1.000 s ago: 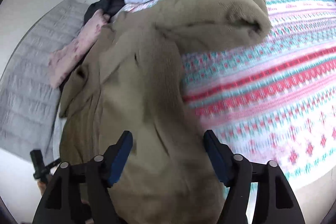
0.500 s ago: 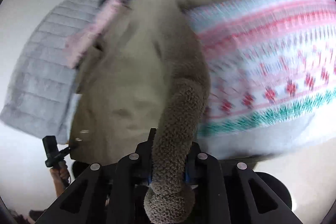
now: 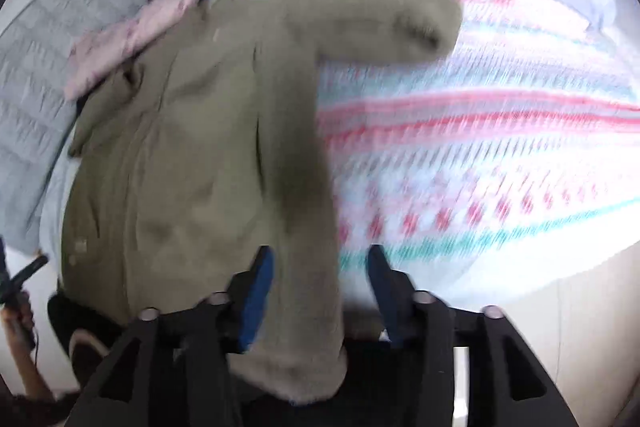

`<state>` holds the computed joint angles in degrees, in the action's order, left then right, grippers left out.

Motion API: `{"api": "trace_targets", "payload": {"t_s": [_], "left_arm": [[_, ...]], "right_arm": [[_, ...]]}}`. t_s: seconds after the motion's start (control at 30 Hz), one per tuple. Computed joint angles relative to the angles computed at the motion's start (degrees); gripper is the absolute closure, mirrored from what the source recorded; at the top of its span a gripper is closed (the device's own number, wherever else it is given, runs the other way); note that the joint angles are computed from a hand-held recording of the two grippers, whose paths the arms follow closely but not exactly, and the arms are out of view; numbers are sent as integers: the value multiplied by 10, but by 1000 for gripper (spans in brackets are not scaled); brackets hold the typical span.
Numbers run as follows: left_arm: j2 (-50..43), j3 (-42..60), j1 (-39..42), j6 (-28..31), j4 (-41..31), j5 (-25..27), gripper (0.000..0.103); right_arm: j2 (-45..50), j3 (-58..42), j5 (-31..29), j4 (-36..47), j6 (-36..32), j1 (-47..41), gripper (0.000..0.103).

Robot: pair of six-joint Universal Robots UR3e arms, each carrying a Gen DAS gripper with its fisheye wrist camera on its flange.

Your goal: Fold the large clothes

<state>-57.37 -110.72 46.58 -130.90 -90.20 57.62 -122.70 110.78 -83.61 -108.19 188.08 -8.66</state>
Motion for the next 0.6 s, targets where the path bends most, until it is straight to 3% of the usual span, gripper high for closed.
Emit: {"api": "trace_targets", "payload": {"t_s": [0.13,0.3,0.47,0.6], "left_arm": [[-69,40,-74,-105,81,-47,20],[-215,110,-228,-267,230,-35,19],[-343,199,-333,-335,307,4,19],[-419,255,-385,-368,344,36,19]], "right_arm": [[102,-65,-75,-104,22,35,29],[313,-211,-134,-181,68,82,28],[528,-408,-215,-173,30,97,28],[661,-547,-283,-104,-24,104,28]]}}
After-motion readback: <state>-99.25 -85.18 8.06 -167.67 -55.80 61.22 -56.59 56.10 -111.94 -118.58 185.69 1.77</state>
